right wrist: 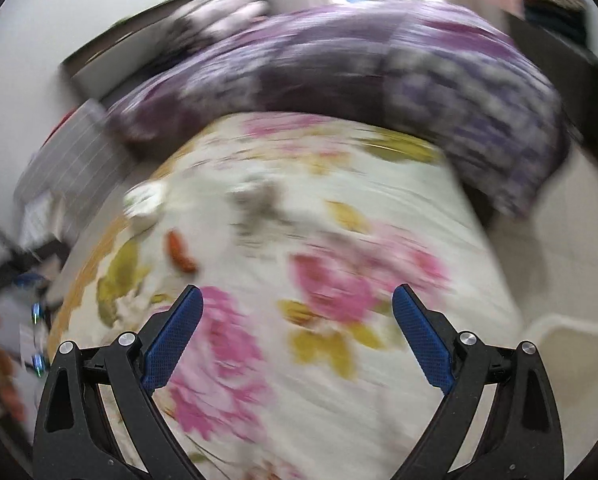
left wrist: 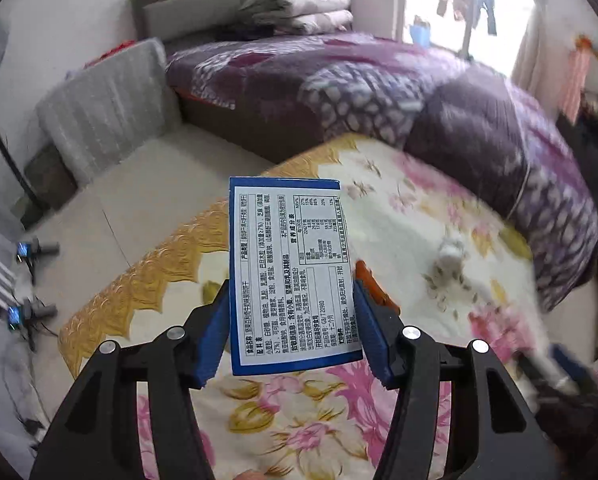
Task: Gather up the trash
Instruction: 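Grasp the blue-white card box with the left gripper, then grasp the orange peel with the right gripper, then carry the card box with the left gripper while the right gripper carries the orange peel to the bin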
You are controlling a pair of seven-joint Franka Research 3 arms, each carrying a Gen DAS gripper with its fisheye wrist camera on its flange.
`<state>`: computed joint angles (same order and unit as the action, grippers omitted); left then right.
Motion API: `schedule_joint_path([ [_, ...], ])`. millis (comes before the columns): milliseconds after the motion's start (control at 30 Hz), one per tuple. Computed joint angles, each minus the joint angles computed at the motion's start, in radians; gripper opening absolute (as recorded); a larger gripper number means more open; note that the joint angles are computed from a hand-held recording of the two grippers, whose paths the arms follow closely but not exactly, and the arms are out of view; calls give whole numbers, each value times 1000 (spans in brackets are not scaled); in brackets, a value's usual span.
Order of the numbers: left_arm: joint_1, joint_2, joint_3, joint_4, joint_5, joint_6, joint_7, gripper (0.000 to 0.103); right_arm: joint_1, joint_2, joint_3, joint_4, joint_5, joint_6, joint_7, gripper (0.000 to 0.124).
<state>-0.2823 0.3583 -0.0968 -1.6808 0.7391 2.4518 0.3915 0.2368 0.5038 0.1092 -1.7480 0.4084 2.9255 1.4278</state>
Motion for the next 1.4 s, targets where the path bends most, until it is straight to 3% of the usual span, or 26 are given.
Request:
schedule_joint_path([
  [133,54,-68,-8,-75,-77,81,10,57,34,139,39,208,-36,-96,-57,91],
  [433,102,-144,-9,-152,-85,150,-14,58,166,438,-33,659,-156,-302,37,68],
  [533,112,-142,-14,-159,-110,149,-2,58,184,498,-51,751,-186,-349,81,42],
  [567,114,-142,-14,-160,-116,149,0,58,188,517,-57,788,-196,-383,97,21],
  [600,117,-144,-13,-164,-120,151,0,58,181,524,-45,799,-192,-390,96,15],
  [967,105,-169,-10,-181,-18,163,-90,58,134,170,-1,262,-101,-28,81,15],
  [1400,59,-144,-29,-149,22,158,-79,58,78,-134,14,-116,-17,139,86,15],
])
